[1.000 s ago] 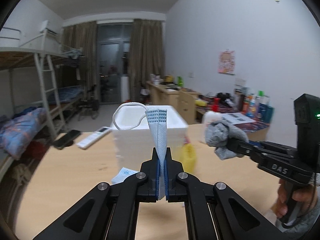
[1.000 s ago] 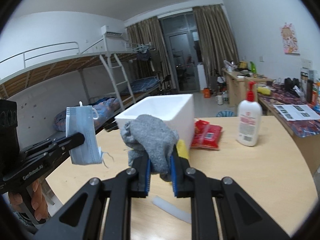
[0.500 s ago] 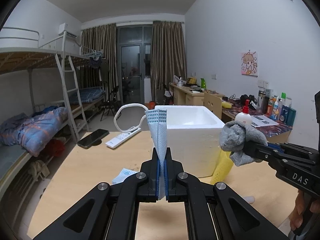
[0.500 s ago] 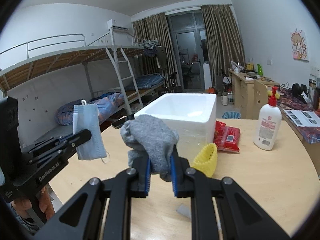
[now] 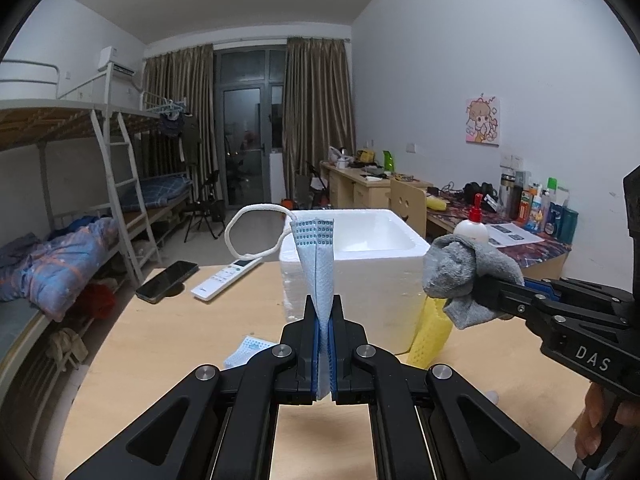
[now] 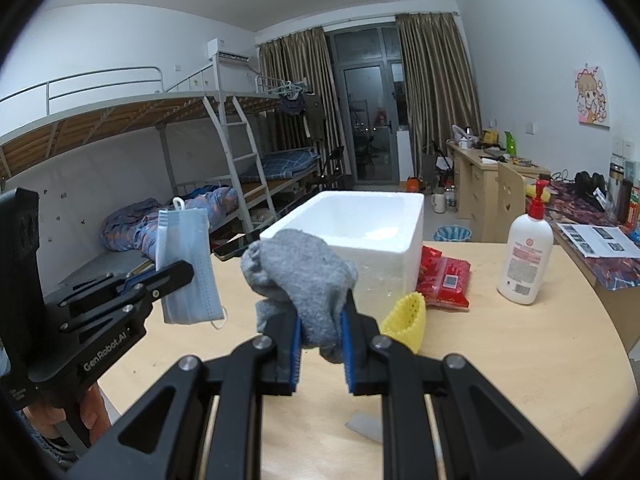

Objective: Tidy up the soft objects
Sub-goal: 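Carry the face mask and grey sock over the white foam box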

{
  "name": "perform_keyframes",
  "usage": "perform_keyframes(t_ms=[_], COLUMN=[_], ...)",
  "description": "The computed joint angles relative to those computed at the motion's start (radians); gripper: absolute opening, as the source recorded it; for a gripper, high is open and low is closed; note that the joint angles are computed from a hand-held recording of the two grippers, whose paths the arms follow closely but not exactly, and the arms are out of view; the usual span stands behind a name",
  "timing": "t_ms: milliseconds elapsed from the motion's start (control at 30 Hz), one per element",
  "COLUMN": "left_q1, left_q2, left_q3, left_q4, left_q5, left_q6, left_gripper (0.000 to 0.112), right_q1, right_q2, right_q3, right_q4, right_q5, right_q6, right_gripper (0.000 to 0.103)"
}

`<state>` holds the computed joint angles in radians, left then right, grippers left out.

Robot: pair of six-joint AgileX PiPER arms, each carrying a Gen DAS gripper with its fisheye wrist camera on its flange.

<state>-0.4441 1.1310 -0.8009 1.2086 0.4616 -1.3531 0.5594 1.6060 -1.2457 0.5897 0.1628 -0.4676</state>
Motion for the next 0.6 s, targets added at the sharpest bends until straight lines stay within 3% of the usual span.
perform_keyframes(t_ms=[300, 433, 600], left_q1=[0.095, 0.107, 0.096], left_q2=[0.065, 0.086, 0.107], left_q3=[-0.173, -0.233, -0.282], left_q4=[-0.389, -0.459, -0.438], left_q5=[-0.061, -0.063, -0.062], left_q6=[0.425, 0.517, 0.521], left_gripper=[0.004, 0.004, 0.004], right_q1=[-0.005, -0.01, -0.021], right_q2=[0.023, 0.04, 0.064], right_q3=[-0.104, -0.165, -0.221], right_q4=[-0.148, -0.214, -0.214], right_q5=[0.046, 0.066, 0.078], right_q6=[0.124, 0.179, 0.173], right_gripper=[0.02, 0.02, 0.02])
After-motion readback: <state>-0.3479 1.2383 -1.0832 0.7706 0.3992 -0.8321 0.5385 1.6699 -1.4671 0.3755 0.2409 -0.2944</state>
